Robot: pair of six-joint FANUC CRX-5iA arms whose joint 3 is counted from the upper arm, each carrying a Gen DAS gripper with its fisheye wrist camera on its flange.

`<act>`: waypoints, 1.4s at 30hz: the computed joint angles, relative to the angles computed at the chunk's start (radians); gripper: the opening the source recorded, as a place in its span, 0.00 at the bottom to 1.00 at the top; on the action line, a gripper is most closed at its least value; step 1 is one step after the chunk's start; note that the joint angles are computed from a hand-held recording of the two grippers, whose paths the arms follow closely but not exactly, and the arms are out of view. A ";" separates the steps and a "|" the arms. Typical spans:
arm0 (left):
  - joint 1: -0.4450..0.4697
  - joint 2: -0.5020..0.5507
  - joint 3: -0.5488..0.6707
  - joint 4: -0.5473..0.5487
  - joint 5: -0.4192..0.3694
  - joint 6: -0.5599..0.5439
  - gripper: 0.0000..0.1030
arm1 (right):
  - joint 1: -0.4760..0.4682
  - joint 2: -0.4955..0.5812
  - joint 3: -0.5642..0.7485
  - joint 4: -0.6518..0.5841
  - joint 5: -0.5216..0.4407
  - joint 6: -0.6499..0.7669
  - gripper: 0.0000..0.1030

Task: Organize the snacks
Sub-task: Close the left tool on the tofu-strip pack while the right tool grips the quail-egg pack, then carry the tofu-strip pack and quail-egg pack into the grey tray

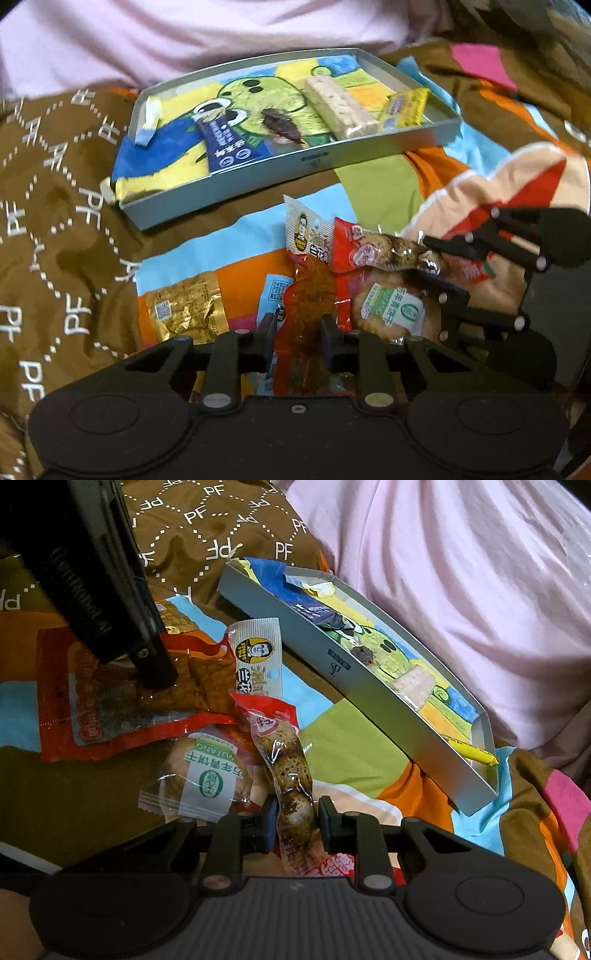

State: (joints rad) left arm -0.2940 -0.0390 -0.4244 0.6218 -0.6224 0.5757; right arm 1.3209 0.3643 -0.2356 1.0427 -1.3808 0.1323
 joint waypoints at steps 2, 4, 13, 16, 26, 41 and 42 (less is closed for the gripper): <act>0.007 0.010 0.002 0.036 -0.018 -0.008 0.27 | -0.001 -0.001 0.001 -0.005 0.002 -0.001 0.25; 0.015 0.016 0.000 0.082 -0.039 -0.017 0.27 | -0.001 -0.003 0.000 -0.012 0.005 -0.002 0.25; 0.021 0.033 0.006 0.220 -0.170 -0.108 0.26 | -0.006 -0.088 -0.043 -0.044 0.048 -0.146 0.25; -0.004 0.025 0.007 0.166 -0.148 -0.110 0.26 | -0.001 -0.139 -0.071 -0.043 0.069 -0.239 0.24; -0.040 0.056 0.060 0.019 -0.066 0.066 0.18 | 0.006 -0.198 -0.109 -0.042 0.094 -0.341 0.23; -0.070 0.047 0.087 -0.077 -0.021 0.215 0.13 | -0.001 -0.060 -0.033 -0.024 -0.006 -0.123 0.23; -0.071 0.040 0.084 -0.079 -0.014 0.218 0.13 | 0.002 -0.054 -0.028 -0.017 -0.019 -0.115 0.23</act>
State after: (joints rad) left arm -0.3651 0.0007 -0.3402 0.5423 -0.6364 0.7941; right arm 1.3225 0.3101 -0.2638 1.0252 -1.4002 0.0175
